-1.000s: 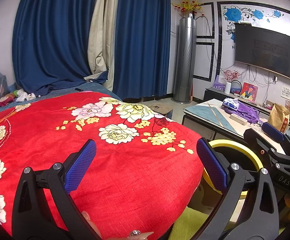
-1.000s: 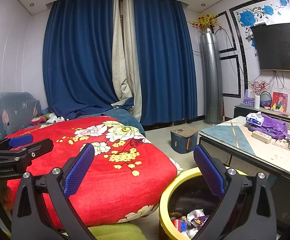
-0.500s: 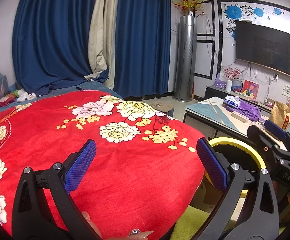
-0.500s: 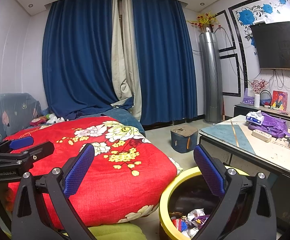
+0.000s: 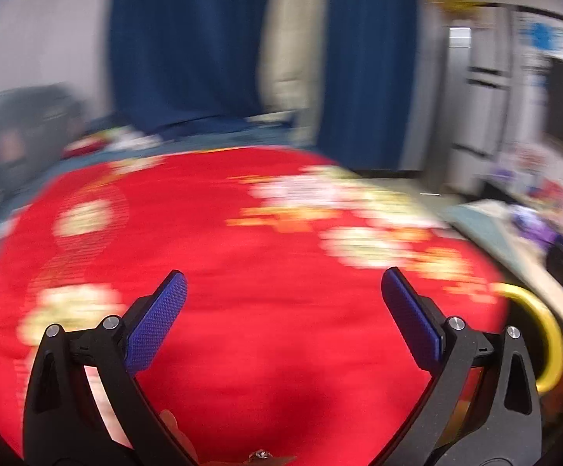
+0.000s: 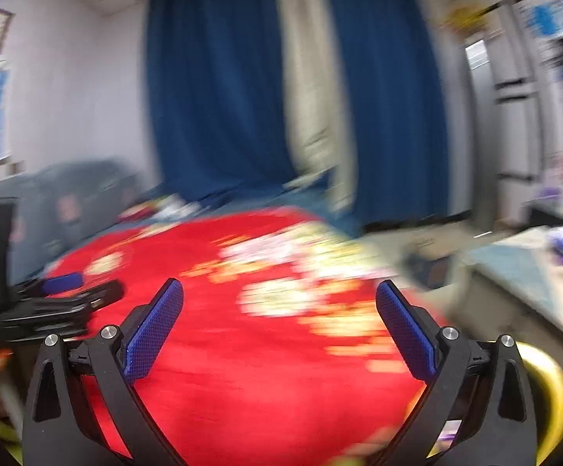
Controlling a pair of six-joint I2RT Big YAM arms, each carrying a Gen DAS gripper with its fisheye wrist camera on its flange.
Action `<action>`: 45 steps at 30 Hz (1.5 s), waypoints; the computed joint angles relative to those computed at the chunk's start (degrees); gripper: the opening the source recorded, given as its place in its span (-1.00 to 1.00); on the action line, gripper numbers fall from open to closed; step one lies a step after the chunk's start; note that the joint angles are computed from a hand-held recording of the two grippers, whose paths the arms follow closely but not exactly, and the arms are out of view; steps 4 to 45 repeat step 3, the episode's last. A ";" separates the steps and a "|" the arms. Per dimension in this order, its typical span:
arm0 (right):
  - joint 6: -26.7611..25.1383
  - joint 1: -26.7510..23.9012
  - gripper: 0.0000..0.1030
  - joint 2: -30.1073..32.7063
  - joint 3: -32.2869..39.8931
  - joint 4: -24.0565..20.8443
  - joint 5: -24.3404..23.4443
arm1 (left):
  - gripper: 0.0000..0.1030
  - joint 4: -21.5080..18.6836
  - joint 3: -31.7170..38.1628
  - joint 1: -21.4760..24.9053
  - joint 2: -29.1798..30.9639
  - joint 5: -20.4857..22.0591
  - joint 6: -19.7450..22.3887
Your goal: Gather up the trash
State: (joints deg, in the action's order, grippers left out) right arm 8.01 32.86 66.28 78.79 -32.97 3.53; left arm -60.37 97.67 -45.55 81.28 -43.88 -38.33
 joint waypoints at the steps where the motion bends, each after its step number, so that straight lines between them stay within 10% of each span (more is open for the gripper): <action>1: 0.50 1.30 0.88 3.32 3.85 -3.32 -2.20 | 0.79 -4.95 -2.14 3.05 -2.74 -1.45 -4.61; 3: 2.64 6.79 0.88 15.44 17.55 -14.38 -6.10 | 0.79 -13.37 -4.69 7.87 -6.01 -2.60 -11.72; 45: 2.64 6.79 0.88 15.44 17.55 -14.38 -6.10 | 0.79 -13.37 -4.69 7.87 -6.01 -2.60 -11.72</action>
